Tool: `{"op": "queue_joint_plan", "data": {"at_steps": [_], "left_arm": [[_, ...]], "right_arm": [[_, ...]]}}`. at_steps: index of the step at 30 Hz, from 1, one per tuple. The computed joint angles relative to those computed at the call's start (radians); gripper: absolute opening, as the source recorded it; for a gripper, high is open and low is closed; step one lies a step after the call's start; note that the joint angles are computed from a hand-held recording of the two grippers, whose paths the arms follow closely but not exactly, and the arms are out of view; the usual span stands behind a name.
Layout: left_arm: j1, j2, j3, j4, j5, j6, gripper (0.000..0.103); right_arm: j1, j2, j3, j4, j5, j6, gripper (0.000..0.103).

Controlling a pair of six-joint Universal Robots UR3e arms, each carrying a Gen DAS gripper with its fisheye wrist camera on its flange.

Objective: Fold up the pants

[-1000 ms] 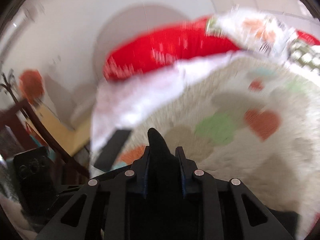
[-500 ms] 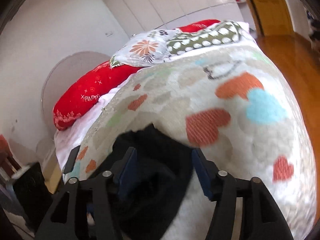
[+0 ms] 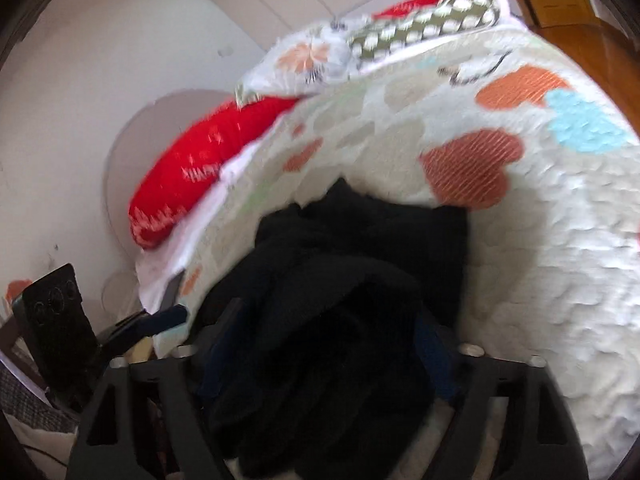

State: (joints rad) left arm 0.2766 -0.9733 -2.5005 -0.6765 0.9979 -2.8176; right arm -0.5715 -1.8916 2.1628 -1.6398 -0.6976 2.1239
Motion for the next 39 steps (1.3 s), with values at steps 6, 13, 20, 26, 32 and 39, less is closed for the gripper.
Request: {"op": "queue_joint_plan", "data": {"at_steps": [6, 13, 20, 26, 32, 39], "left_arm": [[0.001, 0.067, -0.028, 0.040, -0.082, -0.067, 0.083], [-0.134, -0.138, 0.001, 0.203, 0.095, -0.111, 0.084], [0.107, 0.138, 0.056, -0.210, -0.049, 0.063, 0.084], [0.053, 0.071, 0.022, -0.152, -0.084, 0.034, 0.084], [-0.015, 0.027, -0.022, -0.008, -0.009, 0.000, 0.084], [0.078, 0.032, -0.056, -0.086, -0.083, 0.066, 0.089]], "right_arm": [[-0.053, -0.115, -0.061, 0.128, 0.103, -0.138, 0.027], [-0.030, -0.041, 0.022, -0.134, -0.088, 0.022, 0.042], [-0.106, -0.165, -0.044, -0.060, -0.072, 0.005, 0.050], [0.214, 0.134, -0.236, -0.350, -0.030, 0.213, 0.049], [0.547, 0.482, -0.473, -0.508, -0.224, 0.304, 0.042], [0.627, 0.586, -0.586, -0.501, -0.319, 0.278, 0.002]]}}
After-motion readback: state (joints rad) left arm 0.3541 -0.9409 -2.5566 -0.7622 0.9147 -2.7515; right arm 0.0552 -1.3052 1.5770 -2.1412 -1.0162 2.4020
